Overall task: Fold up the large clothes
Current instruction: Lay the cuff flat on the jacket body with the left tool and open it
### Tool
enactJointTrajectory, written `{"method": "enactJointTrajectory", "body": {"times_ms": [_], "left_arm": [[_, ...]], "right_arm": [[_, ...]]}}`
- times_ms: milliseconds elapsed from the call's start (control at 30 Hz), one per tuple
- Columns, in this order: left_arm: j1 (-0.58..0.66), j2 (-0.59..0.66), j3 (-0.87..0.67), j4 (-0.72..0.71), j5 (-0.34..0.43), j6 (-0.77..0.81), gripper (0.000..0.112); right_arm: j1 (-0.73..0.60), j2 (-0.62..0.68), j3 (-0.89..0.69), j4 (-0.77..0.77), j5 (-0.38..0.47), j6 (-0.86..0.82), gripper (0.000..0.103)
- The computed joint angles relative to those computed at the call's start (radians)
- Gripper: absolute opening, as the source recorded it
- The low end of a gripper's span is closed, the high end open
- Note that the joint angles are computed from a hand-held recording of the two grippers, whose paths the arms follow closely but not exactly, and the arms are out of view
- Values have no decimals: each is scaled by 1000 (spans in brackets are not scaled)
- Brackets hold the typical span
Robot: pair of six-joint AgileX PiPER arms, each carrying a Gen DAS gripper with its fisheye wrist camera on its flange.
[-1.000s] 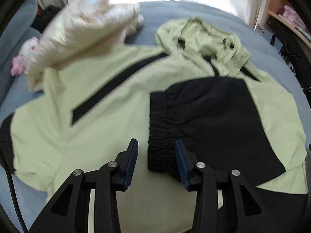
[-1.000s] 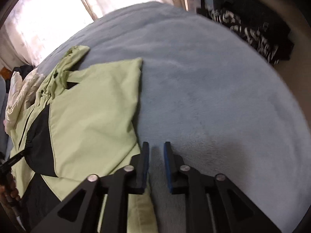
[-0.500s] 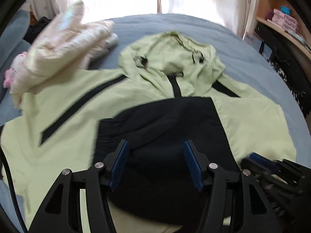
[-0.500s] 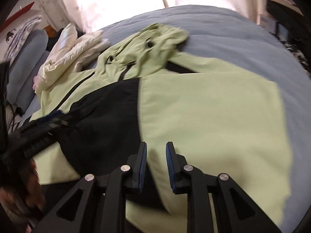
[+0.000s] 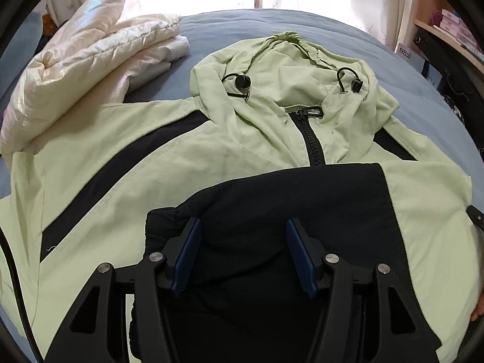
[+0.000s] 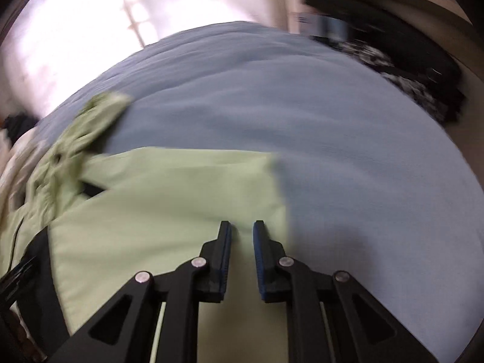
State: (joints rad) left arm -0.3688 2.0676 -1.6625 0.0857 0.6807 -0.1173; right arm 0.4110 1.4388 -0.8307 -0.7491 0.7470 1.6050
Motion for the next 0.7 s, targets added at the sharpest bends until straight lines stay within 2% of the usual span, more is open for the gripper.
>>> {"method": "enactJointTrajectory", "body": {"times_ms": [67,133,267,400,567,700], "left_arm": [[-6,10,-13,22,7,-27,57],[-9,12,-26,35,27,-53,57],[-14,-27,-2,35,50,-71,57],[-25,-113,90,1,43,-57,57],[-28,-285,294,-85,13,16,57],[-30,-332,412,18,-17,-45,57]], "right_arm": [[0,-37,34,5,-20,23,15],[41,-37,14,10,55,26,17],[123,-58,-14,24,88,42,17],[219,-110,-2,52,68,68,17],[393,-68,-46,107,54,84,17],[489,-8,-64,147,81,71,17]]}}
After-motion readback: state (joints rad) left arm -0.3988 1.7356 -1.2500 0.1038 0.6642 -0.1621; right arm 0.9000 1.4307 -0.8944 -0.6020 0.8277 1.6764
